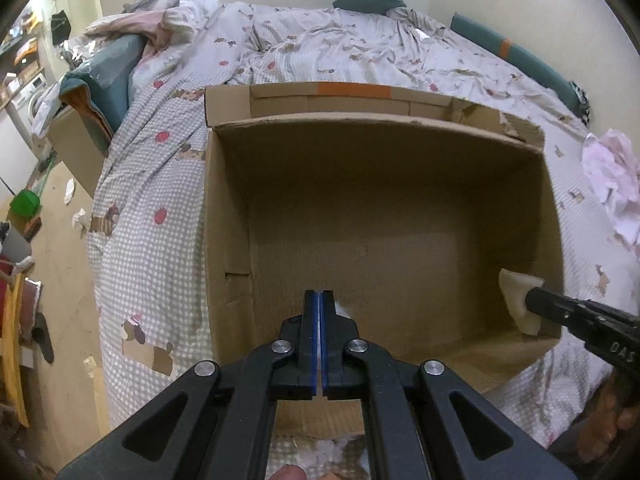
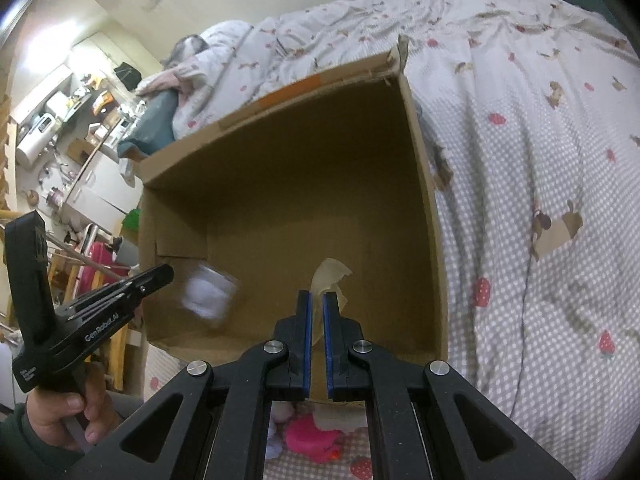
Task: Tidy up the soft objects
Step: 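Lift the bag and paper scrap with both grippers over the box, then open both grippers to drop the bag and paper scrap into the box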
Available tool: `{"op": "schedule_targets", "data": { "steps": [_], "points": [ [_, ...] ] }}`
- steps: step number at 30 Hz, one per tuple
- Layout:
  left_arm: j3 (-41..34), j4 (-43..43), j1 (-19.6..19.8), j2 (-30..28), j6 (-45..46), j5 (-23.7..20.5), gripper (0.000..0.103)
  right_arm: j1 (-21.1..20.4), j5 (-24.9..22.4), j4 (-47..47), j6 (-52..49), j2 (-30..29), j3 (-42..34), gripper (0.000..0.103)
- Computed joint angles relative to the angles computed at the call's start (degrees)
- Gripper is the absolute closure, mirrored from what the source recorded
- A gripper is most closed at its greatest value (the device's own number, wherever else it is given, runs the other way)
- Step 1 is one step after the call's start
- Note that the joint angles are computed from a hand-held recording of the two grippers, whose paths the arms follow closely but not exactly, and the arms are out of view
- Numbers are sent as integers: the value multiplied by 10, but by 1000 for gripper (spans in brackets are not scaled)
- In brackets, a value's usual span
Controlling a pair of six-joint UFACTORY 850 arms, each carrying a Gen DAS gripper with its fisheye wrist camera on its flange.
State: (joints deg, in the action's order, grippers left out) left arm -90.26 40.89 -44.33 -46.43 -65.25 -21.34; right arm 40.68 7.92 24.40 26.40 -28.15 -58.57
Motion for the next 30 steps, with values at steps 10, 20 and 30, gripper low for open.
{"op": "schedule_targets", "data": {
  "steps": [10,20,30],
  "points": [
    [8,10,-1,2,-9,10,102,-2,-10,1,11,-12,-11,96],
    [21,50,-5,14,-43,21,93,-6,24,-70,97,-3,3,90],
    [47,153,-9,39,-147,41,30,6,70,187,-155,28,26,24]
  ]
}}
